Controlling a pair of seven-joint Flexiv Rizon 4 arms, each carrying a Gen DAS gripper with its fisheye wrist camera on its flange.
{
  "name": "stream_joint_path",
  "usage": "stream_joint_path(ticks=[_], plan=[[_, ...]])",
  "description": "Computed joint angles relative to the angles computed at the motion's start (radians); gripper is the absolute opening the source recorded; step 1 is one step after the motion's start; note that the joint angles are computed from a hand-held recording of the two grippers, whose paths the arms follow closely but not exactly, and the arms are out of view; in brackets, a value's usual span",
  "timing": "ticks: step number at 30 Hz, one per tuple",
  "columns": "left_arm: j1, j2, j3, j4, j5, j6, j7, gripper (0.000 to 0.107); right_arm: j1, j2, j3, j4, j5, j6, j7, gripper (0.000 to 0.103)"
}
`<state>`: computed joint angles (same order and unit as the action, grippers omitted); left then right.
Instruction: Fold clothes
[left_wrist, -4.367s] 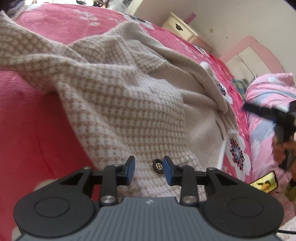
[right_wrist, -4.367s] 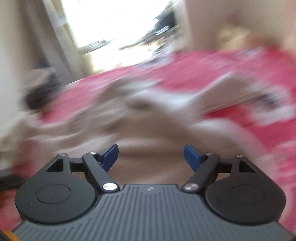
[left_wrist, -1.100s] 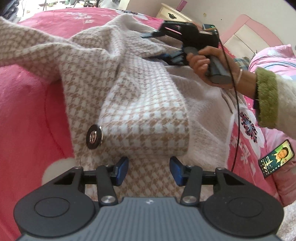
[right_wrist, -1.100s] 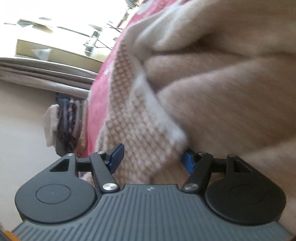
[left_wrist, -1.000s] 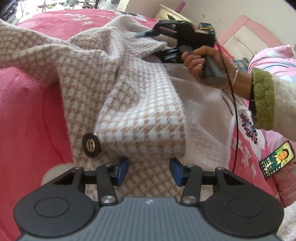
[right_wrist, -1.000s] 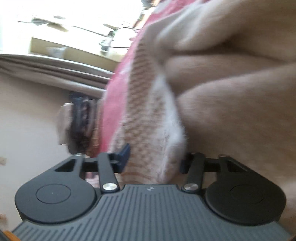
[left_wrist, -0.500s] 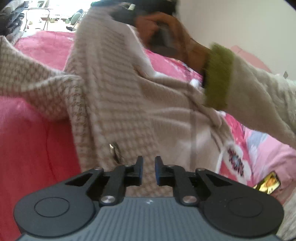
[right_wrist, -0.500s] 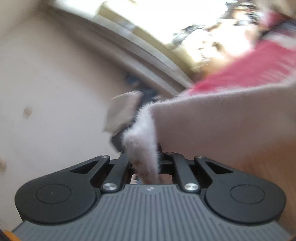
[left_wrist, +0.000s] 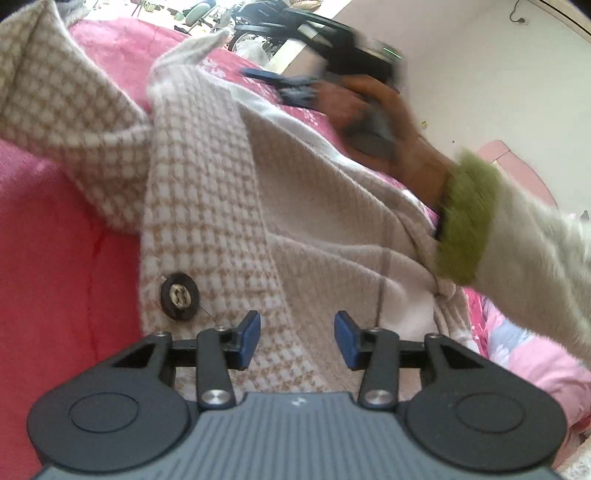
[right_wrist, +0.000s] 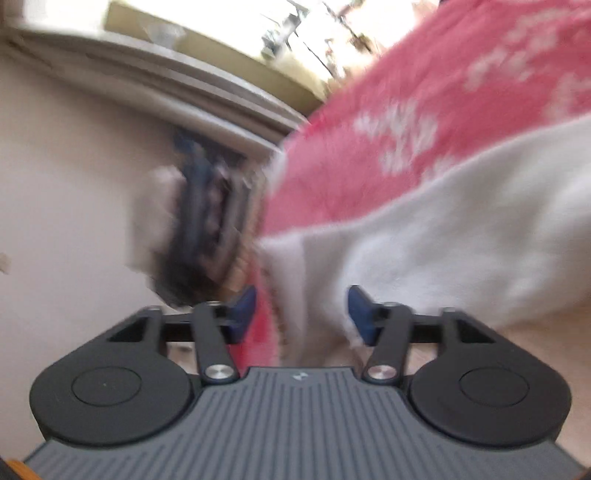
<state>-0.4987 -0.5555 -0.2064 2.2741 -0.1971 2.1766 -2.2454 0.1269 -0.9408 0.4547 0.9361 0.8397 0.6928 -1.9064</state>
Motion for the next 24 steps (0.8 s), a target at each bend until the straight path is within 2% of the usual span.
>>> stream_joint_path(ticks=[4,8,11,14,16,20,21,24], plan=[[0.020,0.053,-0.002,0.061,0.008,0.030,-0.040,0.047,-0.193,0.120,0.053,0.136,0.114,-0.098,-0.074,0.060],[-0.068,0.099,0.057,0.094,-0.084,0.021,0.008,0.049,-0.374,0.292,0.046,0.335,0.202,-0.223,-0.150,0.060],[-0.110,0.116,0.065,0.111,-0.150,0.009,0.021,0.050,-0.489,0.423,0.026,0.484,0.245,-0.332,-0.202,0.060],[-0.151,0.149,0.071,0.123,-0.223,-0.066,0.037,0.050,-0.564,0.541,-0.010,0.610,0.235,-0.455,-0.235,0.060],[-0.195,0.169,0.092,0.129,-0.274,-0.123,0.065,0.053,-0.561,0.606,-0.033,0.682,0.170,-0.523,-0.257,0.060],[-0.297,0.188,0.135,0.143,-0.365,-0.162,0.104,0.057,-0.498,0.688,-0.041,0.817,0.047,-0.632,-0.365,0.060],[-0.335,0.189,0.154,0.141,-0.405,-0.169,0.125,0.057,-0.477,0.697,-0.042,0.846,0.032,-0.643,-0.378,0.060],[-0.419,0.192,0.185,0.135,-0.515,-0.193,0.179,0.057,-0.392,0.724,-0.047,0.933,-0.032,-0.579,-0.387,0.058]])
